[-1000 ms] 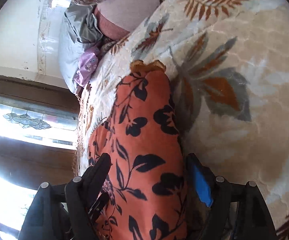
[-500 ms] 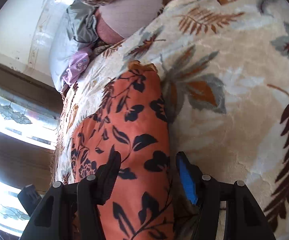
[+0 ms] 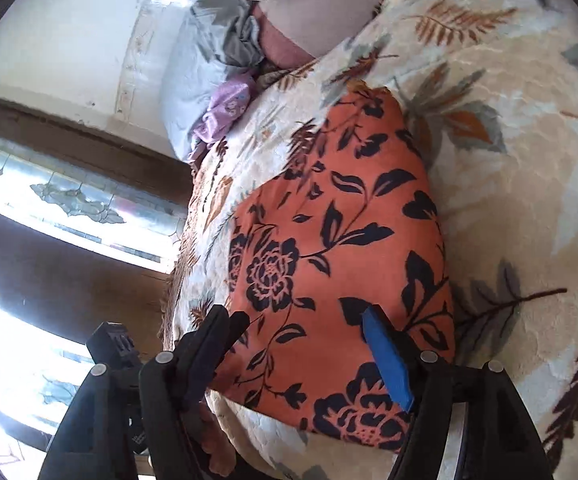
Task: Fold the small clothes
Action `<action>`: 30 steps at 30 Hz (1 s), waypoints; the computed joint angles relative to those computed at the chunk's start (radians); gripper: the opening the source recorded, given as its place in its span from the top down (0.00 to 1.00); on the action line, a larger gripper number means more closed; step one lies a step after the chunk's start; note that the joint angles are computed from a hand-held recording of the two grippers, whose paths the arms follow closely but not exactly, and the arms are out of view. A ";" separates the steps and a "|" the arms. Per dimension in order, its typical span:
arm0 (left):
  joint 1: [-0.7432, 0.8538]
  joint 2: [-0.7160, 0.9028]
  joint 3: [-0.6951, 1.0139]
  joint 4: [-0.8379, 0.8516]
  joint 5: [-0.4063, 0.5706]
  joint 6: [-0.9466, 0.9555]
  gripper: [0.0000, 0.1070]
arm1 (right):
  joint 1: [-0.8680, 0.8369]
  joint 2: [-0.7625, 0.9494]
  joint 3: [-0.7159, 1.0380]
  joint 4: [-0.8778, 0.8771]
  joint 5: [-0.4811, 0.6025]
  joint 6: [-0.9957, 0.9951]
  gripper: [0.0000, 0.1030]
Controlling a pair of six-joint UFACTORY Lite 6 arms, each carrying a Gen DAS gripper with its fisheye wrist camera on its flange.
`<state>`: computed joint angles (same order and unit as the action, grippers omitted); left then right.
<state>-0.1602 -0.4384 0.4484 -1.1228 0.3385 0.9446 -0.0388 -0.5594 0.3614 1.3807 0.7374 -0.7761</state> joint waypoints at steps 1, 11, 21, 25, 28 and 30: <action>0.040 -0.053 -0.030 0.031 0.049 -0.037 0.39 | 0.007 -0.007 -0.019 -0.002 -0.005 -0.011 0.22; 0.169 -0.070 -0.035 0.260 0.227 -0.258 0.57 | 0.020 -0.119 -0.115 -0.045 -0.008 0.042 0.20; 0.180 -0.020 -0.009 0.344 0.246 -0.326 0.56 | -0.062 -0.077 -0.185 0.032 0.066 -0.103 0.20; 0.238 0.041 0.017 0.328 0.299 -0.297 0.55 | -0.073 -0.081 -0.193 0.034 0.081 -0.132 0.20; 0.255 -0.024 0.049 0.281 0.331 -0.262 0.55 | -0.117 -0.093 -0.212 0.033 0.123 -0.159 0.20; 0.246 0.039 0.109 0.247 0.335 -0.222 0.48 | -0.128 -0.091 -0.219 0.041 0.133 -0.172 0.20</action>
